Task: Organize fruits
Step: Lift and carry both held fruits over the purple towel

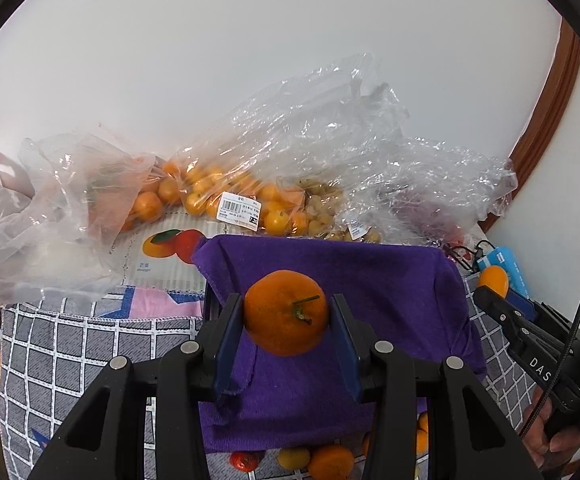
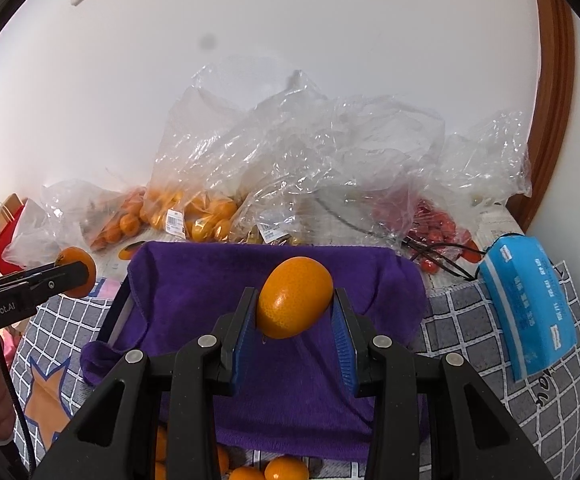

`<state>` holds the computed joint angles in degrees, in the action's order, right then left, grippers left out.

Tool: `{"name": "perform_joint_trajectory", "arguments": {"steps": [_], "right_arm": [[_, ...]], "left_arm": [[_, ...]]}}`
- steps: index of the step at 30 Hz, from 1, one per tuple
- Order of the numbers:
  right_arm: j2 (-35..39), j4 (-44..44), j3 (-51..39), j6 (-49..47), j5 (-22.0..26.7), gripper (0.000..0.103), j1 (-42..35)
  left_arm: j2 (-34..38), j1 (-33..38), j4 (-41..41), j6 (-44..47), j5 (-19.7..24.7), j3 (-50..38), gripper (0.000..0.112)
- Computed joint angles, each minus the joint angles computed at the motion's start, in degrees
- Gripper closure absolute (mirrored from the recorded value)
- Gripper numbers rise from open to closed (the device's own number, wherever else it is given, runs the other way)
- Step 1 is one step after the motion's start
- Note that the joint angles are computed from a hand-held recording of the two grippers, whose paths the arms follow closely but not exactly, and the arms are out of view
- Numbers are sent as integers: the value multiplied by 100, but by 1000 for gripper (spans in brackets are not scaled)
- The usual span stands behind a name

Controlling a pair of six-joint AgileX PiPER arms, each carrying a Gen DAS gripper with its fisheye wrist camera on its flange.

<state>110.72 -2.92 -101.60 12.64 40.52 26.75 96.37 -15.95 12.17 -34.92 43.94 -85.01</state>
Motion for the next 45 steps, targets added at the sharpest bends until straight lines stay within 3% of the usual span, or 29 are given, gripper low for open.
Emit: {"name": "perform_joint_trajectory", "arguments": {"steps": [17,27,45], "right_arm": [[863,390,-615,-361,93,66,-226],[1407,535,-1048,-412,513,66,-364],[1635,464,-1183,-415,580,66,-296]], "left_arm": [[1009,183,-354,381,147,-799,71],[1523,293,-637,598,178,-1036,71],[1845,295,-639,643,277,-1105,71]]}}
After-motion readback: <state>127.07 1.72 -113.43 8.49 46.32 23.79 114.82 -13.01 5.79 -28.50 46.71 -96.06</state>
